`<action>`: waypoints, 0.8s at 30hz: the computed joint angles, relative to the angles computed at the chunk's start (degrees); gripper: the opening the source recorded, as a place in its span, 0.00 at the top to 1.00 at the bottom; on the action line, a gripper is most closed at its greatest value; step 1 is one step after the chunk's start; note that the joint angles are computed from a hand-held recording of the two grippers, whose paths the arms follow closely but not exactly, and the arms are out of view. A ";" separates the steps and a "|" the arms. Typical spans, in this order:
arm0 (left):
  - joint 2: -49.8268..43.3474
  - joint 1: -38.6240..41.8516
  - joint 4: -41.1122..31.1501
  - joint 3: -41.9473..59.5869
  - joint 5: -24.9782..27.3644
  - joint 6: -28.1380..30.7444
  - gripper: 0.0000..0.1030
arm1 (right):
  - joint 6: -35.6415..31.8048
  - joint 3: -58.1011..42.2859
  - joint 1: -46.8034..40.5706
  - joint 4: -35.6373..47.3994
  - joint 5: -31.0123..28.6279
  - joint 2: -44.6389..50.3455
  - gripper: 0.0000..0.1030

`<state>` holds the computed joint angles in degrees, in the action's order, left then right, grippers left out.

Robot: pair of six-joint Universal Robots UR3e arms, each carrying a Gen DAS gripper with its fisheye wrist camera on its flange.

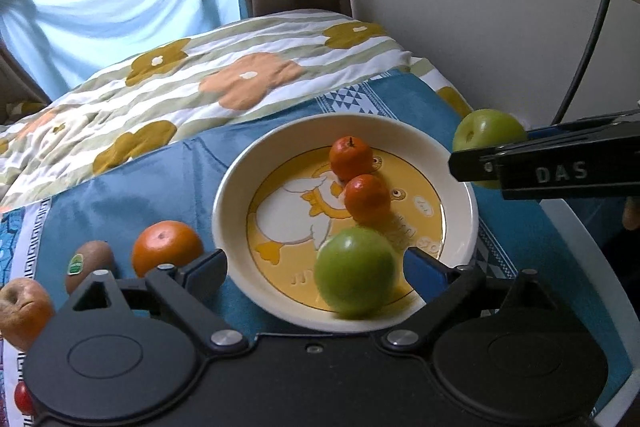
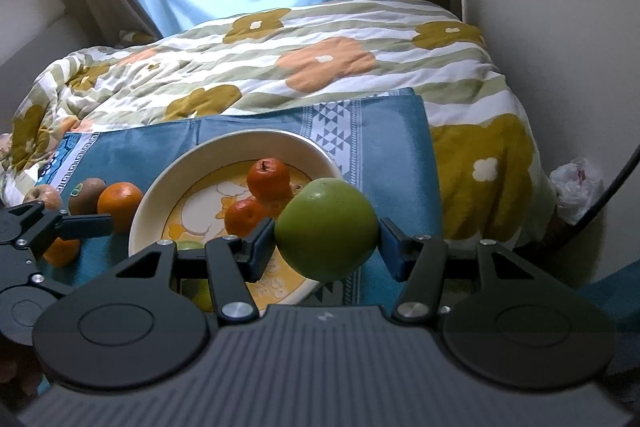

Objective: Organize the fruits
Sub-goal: 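Lower the left tool's green apple into the bowl and open while the right tool does likewise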

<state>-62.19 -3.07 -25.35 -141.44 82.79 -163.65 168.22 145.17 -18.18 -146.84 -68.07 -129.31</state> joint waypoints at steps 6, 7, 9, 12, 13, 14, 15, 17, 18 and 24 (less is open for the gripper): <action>1.99 0.99 -1.13 -0.10 -0.25 -0.64 0.06 | 1.05 -1.20 3.97 -8.58 -1.28 9.48 0.32; 2.09 1.09 -1.13 -0.13 -0.16 -0.84 0.06 | 0.96 -1.47 4.47 -9.86 -1.35 11.10 0.32; 2.43 1.18 -1.63 -0.01 0.02 -1.03 0.06 | 0.55 -1.60 5.07 -12.58 -1.30 13.79 0.32; 4.08 1.95 -2.88 -0.42 0.20 -0.76 0.06 | -0.08 -2.48 6.21 -17.22 -1.77 18.96 0.32; 4.69 2.25 -3.44 -0.56 0.27 -0.72 0.05 | -0.34 -2.79 6.50 -18.71 -1.90 20.73 0.32; 5.18 2.56 -3.82 -0.71 0.31 -0.69 0.05 | -0.62 -2.96 6.59 -19.81 -1.81 21.99 0.32; 5.59 2.79 -4.09 -0.90 0.43 -0.78 0.05 | -0.82 -3.14 6.71 -20.67 -1.73 23.09 0.32; 6.56 3.13 -4.93 -1.07 0.99 -0.99 0.06 | -0.94 -3.72 6.89 -20.94 -1.84 24.47 0.31; 7.15 3.20 -5.37 -1.15 1.33 -1.14 0.05 | -0.93 -3.78 6.97 -20.73 -1.80 24.49 0.31; 12.46 5.70 -10.19 -1.36 0.97 -1.17 0.05 | -2.81 -1.79 4.64 -19.39 1.85 20.05 0.09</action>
